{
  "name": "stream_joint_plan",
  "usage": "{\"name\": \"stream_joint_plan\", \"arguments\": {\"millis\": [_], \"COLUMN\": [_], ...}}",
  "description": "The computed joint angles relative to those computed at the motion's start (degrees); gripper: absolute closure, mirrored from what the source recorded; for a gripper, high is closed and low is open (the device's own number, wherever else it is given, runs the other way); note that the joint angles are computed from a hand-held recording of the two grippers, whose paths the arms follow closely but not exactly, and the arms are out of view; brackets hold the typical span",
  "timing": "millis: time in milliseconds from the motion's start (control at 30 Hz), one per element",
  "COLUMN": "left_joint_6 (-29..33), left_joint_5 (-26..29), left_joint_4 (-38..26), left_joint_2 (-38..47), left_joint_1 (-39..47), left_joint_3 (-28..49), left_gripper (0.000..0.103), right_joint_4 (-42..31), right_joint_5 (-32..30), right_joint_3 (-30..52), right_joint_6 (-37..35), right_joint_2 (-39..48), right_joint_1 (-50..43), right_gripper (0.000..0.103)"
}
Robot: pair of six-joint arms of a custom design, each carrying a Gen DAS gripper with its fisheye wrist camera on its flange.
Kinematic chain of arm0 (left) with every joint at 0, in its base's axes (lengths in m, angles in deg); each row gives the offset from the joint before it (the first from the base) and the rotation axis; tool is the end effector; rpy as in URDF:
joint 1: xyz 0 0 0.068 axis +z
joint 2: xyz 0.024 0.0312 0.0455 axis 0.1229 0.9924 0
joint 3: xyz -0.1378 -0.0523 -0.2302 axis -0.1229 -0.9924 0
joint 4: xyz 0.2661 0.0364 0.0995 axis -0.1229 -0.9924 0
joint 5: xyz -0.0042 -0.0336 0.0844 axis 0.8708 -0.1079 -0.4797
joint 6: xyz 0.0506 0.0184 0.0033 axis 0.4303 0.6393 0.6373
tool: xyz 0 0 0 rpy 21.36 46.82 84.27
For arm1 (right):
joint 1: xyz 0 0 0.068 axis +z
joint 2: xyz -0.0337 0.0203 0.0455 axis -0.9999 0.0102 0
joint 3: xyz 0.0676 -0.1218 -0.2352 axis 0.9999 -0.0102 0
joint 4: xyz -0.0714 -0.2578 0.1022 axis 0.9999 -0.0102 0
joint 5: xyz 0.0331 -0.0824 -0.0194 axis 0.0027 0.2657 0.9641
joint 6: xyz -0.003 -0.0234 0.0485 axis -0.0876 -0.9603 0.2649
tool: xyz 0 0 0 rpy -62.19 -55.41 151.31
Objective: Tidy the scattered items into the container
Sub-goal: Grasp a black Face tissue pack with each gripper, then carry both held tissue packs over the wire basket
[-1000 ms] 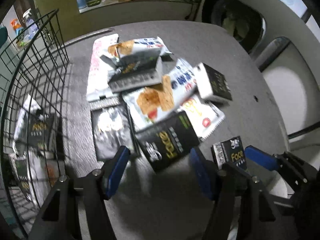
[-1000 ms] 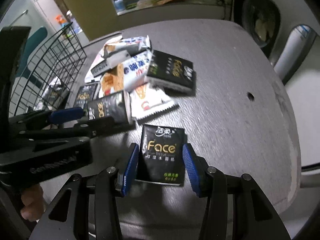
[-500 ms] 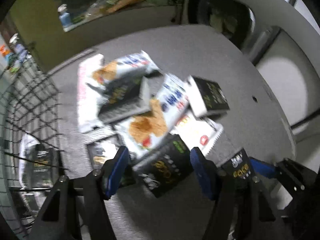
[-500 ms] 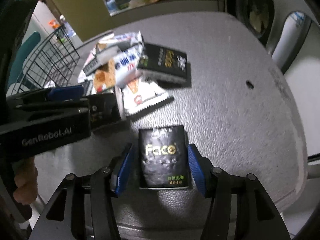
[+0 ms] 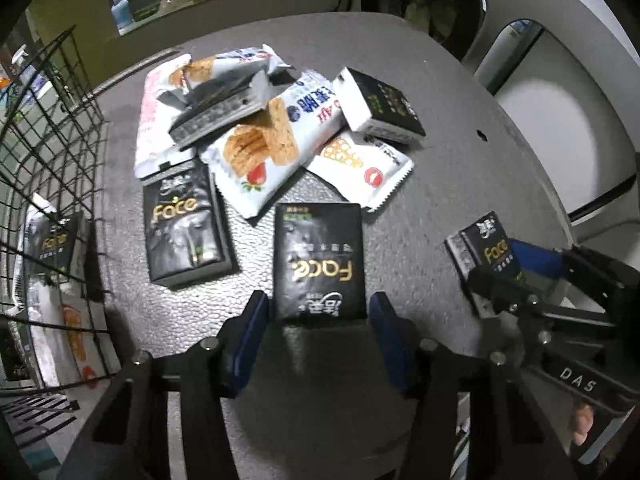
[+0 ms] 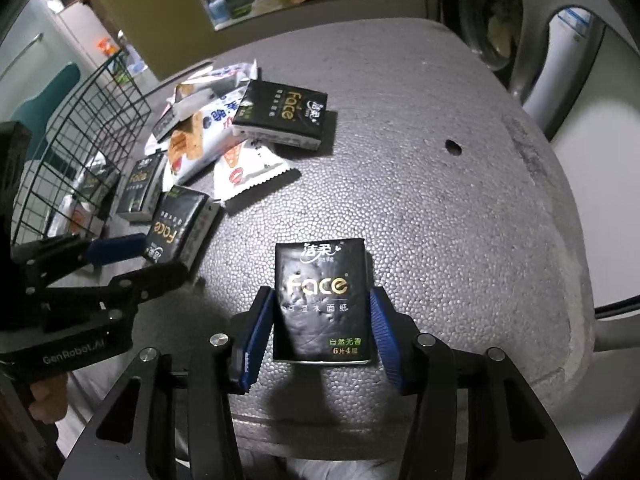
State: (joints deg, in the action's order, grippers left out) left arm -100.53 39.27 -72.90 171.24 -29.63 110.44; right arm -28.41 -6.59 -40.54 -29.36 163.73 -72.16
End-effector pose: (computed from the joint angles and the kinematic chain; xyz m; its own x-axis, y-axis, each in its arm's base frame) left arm 0.2906 -0.2133 0.0784 -0.9513 0.0840 -0.2965 0.1161 0.9889 -0.0925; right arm 0.2889 0.0968 0.0728 -0.8909 -0.2625 -0.3707 -0.3472 0.9197 0.1831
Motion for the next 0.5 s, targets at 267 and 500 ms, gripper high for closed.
{"name": "stream_joint_plan", "arguments": {"millis": [267,500], "left_joint_6": [1.3,2.2], "left_joint_5": [-2.0,-2.9], "left_joint_4": [-2.1,-3.4], "left_joint_2": [3.5,5.4], "left_joint_1": [1.8,2.4], "left_joint_3": [4.7,6.7], "left_gripper": [0.034,0.051], "right_joint_4": [0.1,-0.9], "right_joint_5": [1.4,1.1], "right_joint_3": [0.5,0.6], "right_joint_6": [1.1,0.2], "right_joint_2": [0.5,0.3], "right_joint_1": [0.5,0.7], "right_gripper": [0.049,0.055]}}
